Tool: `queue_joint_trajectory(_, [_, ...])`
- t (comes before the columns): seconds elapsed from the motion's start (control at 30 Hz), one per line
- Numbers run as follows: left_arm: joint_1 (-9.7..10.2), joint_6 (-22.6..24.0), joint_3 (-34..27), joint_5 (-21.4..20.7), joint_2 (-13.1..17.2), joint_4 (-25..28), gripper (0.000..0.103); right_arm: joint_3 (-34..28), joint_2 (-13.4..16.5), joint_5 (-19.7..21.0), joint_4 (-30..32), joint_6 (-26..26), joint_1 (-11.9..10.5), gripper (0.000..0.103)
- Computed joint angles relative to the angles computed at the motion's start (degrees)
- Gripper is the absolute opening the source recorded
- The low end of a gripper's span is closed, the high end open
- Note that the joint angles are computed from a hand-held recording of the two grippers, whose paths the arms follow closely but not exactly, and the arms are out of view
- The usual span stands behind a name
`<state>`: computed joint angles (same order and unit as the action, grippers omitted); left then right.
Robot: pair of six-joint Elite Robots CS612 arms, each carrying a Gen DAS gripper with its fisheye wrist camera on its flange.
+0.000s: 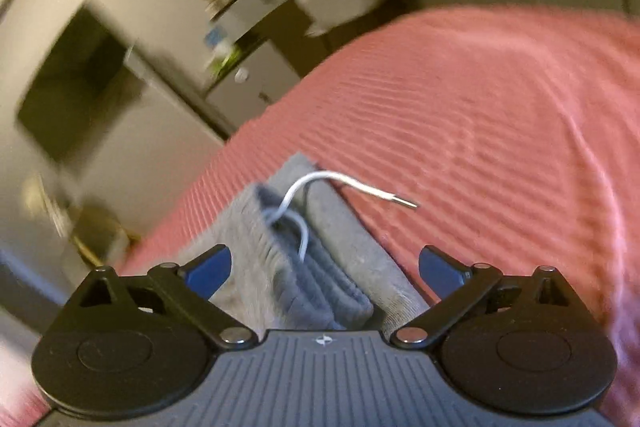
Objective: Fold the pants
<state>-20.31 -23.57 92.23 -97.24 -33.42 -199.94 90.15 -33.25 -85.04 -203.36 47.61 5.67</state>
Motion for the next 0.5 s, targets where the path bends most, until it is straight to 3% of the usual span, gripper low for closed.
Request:
queue_joint_trajectory(0.07, [0.09,1.8,-1.4,-5.4,0.8,0.1,0.096,0.8,0.4,2.6,-2.5,8.6,-1.3,0.100])
queue_joint_trajectory(0.13, [-0.04,3.5,-2.8,-8.7,1.7,-0.3,0.096,1.4,0.8,3.0,-3.3,13.3,-1.9,0.100])
queue_joint_trajectory(0.33, [0.03,5.5,-6.1,-19.3,3.4,0.9,0.096,0.5,2.0,5.7,-3.7,15.6,-2.2,0.100])
queue_joint_trajectory(0.37, [-0.27,6.9,-6.3,-19.4,3.3,2.3,0.096,0.2,2.2,6.6,-3.9,15.6,-2.4,0.100])
queue_joint_trajectory(0.5, [-2.45,13.8,-6.2,-11.0,2.6,5.7,0.096,-1.5,3.3,10.6,-4.4,16.1,-3.4,0.100])
